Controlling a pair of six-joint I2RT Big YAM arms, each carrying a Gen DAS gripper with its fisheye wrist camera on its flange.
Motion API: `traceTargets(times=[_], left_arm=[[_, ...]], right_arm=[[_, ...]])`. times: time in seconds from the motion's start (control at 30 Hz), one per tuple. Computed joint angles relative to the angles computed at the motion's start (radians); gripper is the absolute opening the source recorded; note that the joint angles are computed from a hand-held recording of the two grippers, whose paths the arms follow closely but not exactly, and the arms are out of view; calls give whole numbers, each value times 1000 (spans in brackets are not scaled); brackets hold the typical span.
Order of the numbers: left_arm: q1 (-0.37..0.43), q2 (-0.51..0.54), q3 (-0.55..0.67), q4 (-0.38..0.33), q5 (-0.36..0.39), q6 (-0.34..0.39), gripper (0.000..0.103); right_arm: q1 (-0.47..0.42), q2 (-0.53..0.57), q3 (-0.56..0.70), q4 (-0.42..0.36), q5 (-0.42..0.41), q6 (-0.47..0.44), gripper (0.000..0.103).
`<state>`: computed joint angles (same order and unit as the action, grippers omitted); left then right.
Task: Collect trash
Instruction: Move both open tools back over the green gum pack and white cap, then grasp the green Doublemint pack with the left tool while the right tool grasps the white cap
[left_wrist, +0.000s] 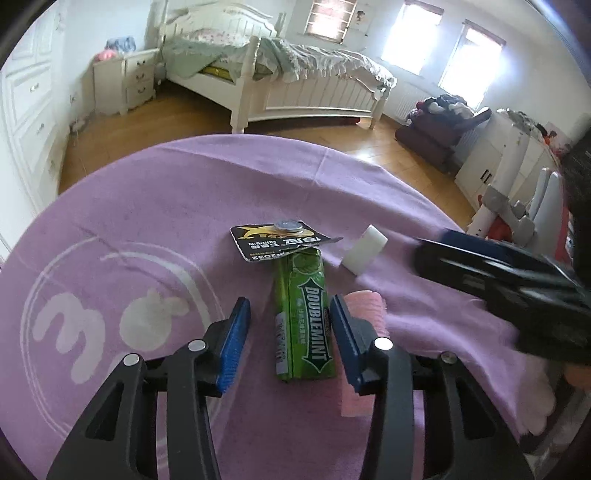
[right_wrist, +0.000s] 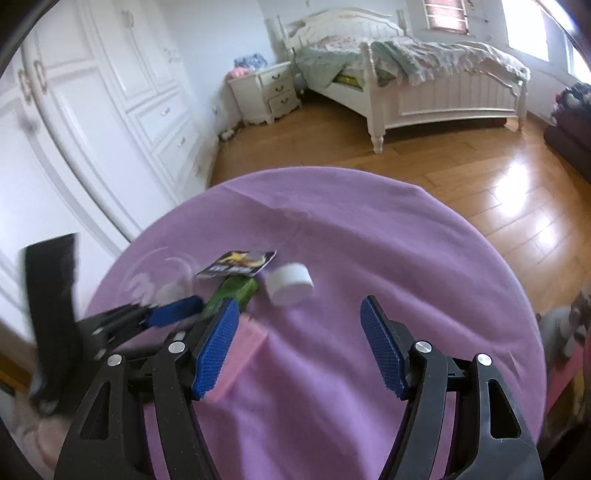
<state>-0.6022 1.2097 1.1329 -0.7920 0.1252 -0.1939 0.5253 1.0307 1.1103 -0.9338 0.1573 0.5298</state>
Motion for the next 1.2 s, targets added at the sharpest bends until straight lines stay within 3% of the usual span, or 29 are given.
traceTargets(times=[0.17, 0.27, 0.33, 0.43, 0.47, 0.63, 0.77, 1.0, 1.13, 1.2], left_arm=[[-6, -23, -24, 11, -11, -8, 40], [-18, -27, -25, 8, -28, -2, 42], [-33, -18, -15, 1, -55, 8, 42], [-37, -6, -5, 0, -44, 14, 39], [-33, -2, -1, 1, -35, 12, 30], [-6, -34, -27, 3, 24, -10, 30], [-12, -122, -61, -4, 34, -32, 30], [-124, -275, -87, -32, 17, -124, 30], [-261, -306, -84, -15, -36, -194, 30], [-348, -295, -66, -6, -63, -213, 30]], right_arm=[[-20, 119, 43, -1, 4, -67, 63], [-35, 133, 35, 4, -6, -89, 43], [-48, 118, 23, 9, -42, -78, 38], [-55, 53, -18, 31, -63, -35, 38], [-56, 32, -28, 32, -67, -27, 38], [-32, -125, -100, 30, -74, 54, 38], [40, -270, -155, 8, -31, 152, 38], [214, -467, -218, -67, 155, 336, 38], [406, -572, -228, -206, 363, 509, 38], [542, -616, -220, -330, 497, 640, 38]])
